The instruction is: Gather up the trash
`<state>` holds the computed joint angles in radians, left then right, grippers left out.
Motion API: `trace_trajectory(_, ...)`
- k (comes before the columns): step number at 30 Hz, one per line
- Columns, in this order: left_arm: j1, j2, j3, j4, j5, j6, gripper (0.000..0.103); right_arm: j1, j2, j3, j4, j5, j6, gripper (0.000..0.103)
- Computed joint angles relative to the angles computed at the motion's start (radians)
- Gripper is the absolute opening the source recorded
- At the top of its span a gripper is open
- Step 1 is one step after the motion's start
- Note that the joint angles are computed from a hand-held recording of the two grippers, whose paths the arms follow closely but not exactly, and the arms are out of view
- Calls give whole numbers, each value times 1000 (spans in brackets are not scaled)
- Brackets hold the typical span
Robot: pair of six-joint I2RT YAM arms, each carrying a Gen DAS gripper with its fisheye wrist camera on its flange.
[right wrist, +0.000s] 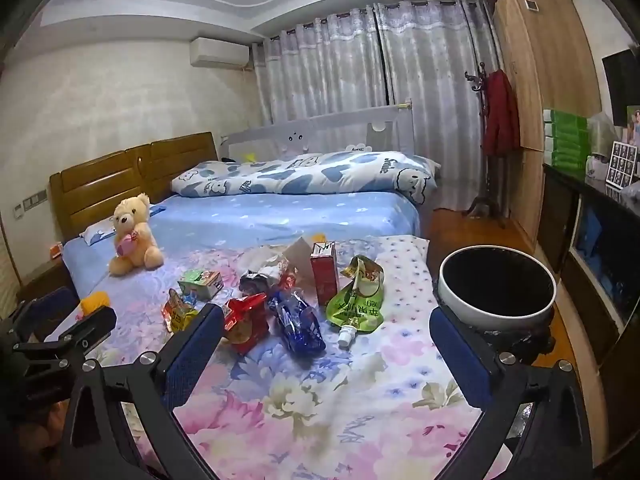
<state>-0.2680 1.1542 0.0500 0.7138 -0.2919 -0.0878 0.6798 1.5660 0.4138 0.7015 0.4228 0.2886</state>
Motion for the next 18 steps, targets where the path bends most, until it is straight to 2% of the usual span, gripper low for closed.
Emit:
trace_trajectory(1, -9, -14, 0, -16, -8, -5, 103, -54, 17, -56, 85, -66, -6, 103)
trace_trajectory(2, -15, -19, 1, -24, -14, -7, 103, -58, 15, -62, 95, -79, -16, 103)
trace_trajectory(5, -9, -12, 3, -22, -5, -4, 103, -58, 3, -42, 42, -93, -12, 103)
trace_trajectory(11, 4, 9, 7, -6, 6, -2, 103, -49, 6, -48, 52, -74, -13, 103)
trace_trajectory(18, -3, -27, 5, -46, 1, -16, 103, -38, 11, -55, 85, -34, -15, 103)
